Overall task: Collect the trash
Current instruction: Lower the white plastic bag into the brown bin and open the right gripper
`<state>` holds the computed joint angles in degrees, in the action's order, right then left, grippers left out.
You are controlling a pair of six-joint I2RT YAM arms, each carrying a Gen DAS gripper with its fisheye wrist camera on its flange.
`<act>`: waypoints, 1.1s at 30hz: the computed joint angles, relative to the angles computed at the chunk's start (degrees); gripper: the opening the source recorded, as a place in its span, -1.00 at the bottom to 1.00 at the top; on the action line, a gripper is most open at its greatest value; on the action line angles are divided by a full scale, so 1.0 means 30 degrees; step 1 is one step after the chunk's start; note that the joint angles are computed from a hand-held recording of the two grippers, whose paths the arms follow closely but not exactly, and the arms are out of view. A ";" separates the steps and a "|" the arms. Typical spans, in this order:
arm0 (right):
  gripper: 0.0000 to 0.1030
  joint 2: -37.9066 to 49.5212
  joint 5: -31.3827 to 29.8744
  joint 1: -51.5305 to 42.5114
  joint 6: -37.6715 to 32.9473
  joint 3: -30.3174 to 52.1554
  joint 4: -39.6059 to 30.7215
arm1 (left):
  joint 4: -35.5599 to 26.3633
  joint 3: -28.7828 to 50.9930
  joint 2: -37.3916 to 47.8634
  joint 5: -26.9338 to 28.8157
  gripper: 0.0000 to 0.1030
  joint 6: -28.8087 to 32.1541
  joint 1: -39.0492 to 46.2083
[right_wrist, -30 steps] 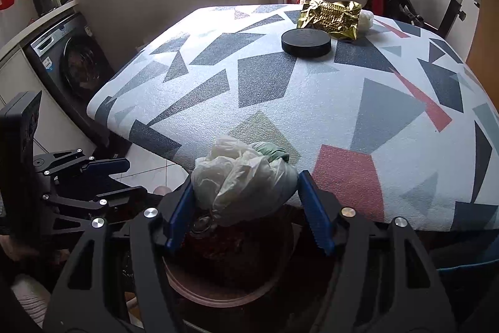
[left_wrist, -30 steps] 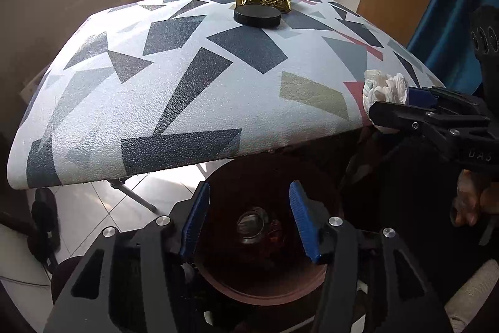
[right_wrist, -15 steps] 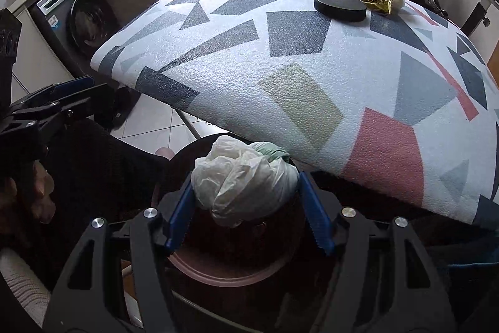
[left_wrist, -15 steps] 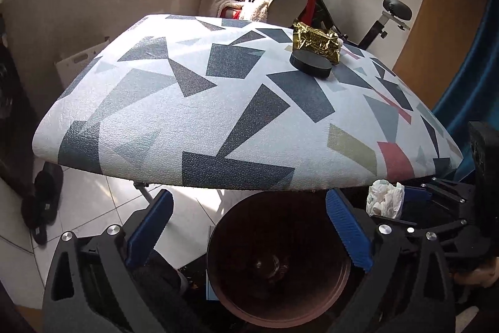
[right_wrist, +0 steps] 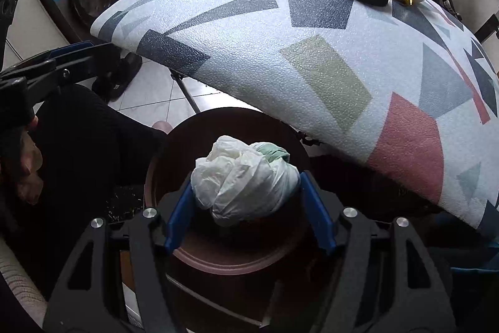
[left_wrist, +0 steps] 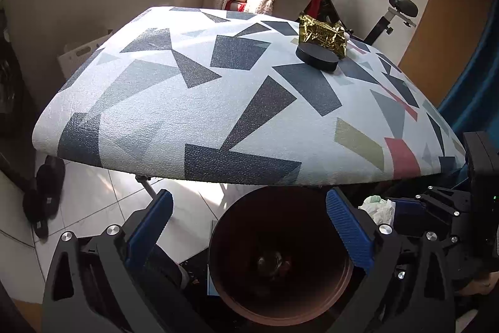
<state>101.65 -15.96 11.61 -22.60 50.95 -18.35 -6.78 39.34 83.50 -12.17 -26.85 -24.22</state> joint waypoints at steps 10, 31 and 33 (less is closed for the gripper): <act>0.31 0.0047 0.0147 0.0067 0.0033 0.0038 -0.0085 | 0.0023 -0.0009 0.0087 0.0058 0.87 -0.0173 0.0074; 0.70 -0.0005 0.0559 -0.0124 0.0426 -0.0065 0.0429 | 0.0024 -0.0009 0.0101 0.0053 0.87 -0.0183 0.0094; 0.71 0.0064 0.0542 -0.0205 0.0480 0.0014 0.0420 | 0.0021 -0.0001 0.0104 0.0054 0.87 -0.0180 0.0094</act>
